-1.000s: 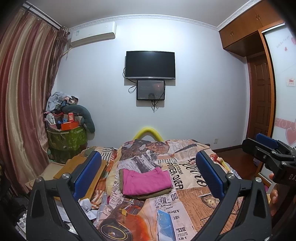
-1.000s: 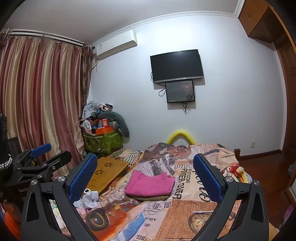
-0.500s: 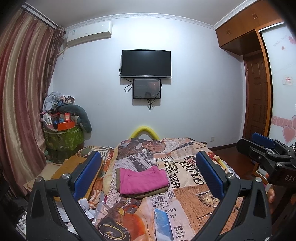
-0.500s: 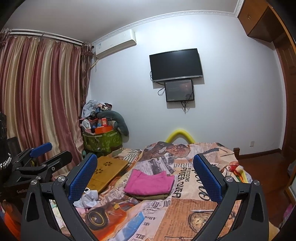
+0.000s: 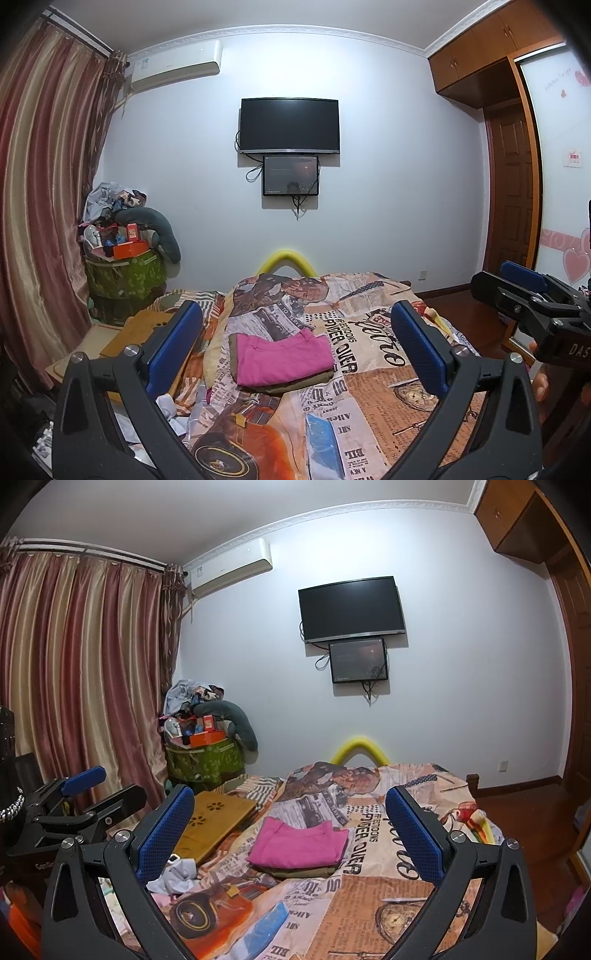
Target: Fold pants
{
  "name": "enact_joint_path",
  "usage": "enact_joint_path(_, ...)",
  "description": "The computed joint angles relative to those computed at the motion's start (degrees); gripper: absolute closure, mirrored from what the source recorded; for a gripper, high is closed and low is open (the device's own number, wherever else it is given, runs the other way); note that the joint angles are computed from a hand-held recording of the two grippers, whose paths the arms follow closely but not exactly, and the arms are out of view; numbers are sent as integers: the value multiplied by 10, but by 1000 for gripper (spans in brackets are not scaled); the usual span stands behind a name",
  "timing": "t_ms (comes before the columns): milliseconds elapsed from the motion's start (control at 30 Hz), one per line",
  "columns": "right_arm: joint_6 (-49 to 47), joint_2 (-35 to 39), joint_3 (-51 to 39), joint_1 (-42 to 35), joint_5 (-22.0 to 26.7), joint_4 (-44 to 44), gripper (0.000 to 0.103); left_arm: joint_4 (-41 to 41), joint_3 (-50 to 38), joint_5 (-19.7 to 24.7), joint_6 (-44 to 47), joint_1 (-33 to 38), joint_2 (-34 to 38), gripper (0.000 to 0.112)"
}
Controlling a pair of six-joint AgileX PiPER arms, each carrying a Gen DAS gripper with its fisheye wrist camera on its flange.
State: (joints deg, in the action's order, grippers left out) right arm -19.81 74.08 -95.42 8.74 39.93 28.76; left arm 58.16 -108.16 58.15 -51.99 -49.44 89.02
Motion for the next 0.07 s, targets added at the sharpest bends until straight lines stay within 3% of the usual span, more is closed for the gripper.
enact_joint_path(67,0,1,0,0,-1,-1,0,-3,-3,0,2,4,3,9)
